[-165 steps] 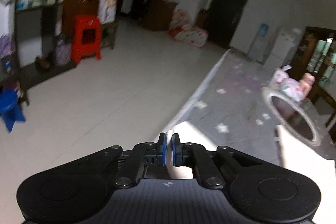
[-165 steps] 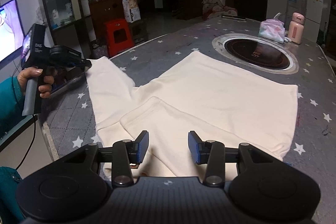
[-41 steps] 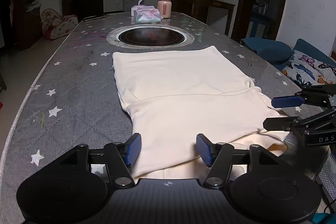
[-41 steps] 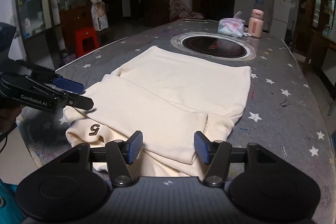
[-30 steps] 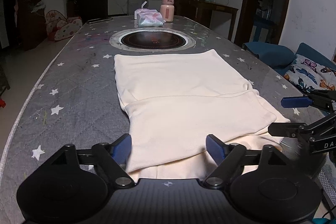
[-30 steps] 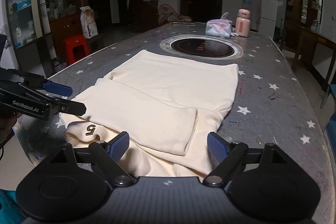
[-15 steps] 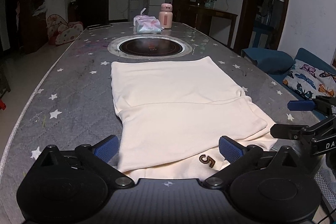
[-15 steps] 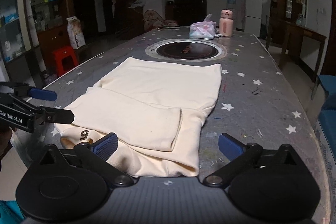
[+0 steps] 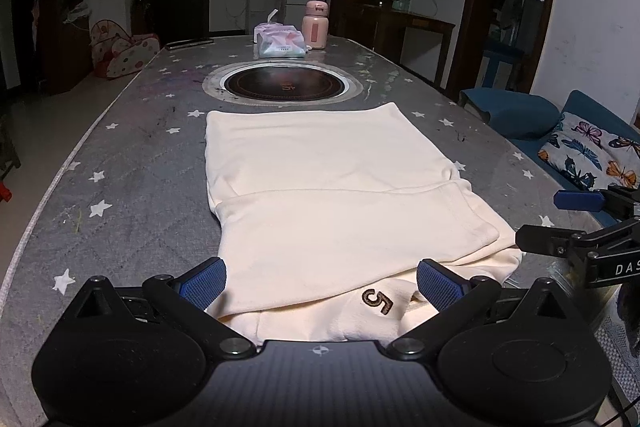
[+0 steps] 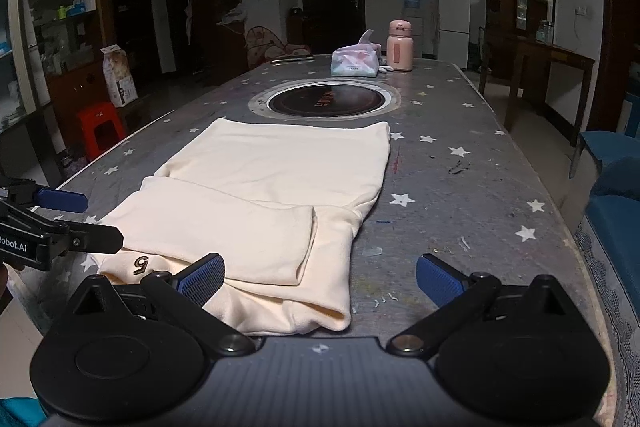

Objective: Fold clothes
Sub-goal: 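Move both open grippers to the hem near the printed number, then grasp the hem near the printed number with the left gripper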

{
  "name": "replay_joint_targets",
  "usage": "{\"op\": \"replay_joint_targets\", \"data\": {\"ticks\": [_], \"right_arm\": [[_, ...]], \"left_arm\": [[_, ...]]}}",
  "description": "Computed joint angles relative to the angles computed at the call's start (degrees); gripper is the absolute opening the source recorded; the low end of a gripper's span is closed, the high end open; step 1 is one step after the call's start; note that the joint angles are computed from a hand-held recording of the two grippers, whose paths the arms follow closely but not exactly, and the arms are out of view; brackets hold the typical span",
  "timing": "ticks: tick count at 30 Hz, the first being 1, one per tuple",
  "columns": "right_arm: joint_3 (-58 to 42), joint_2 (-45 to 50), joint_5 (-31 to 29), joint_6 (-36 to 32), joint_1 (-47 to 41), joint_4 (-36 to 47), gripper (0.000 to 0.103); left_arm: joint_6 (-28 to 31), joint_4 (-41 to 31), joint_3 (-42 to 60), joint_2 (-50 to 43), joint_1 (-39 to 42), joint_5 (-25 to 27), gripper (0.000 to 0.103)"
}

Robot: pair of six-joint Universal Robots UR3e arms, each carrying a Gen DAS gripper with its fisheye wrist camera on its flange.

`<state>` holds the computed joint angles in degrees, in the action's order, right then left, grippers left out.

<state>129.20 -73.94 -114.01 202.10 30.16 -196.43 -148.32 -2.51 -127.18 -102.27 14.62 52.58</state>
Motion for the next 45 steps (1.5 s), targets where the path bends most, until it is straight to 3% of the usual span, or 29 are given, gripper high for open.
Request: {"op": "replay_joint_targets", "data": {"ticks": [11,25,41,45], "right_arm": [[0.05,-0.15,-1.46,1.21,1.04,0.42,0.103],[0.28,-0.36,-1.21,1.93,0.78,1.25,0.103],[1.24,-1.78,0.24,0.07,0.16,1.7,0.103],[1.68,-2.24,1.16,-0.88,-0.12,2.0,0.103]], "left_arm": [[-1.17,-0.59,0.28,0.95,-1.14,1.51,0.103],[-4.92,-0.61,2.52,-0.03,-4.58,7.49,0.103],[-3.97,-3.6,3.5,0.03,-4.14,8.73,0.103],[-1.61,-0.78,1.17,0.4,-2.97,7.41,0.103]]}}
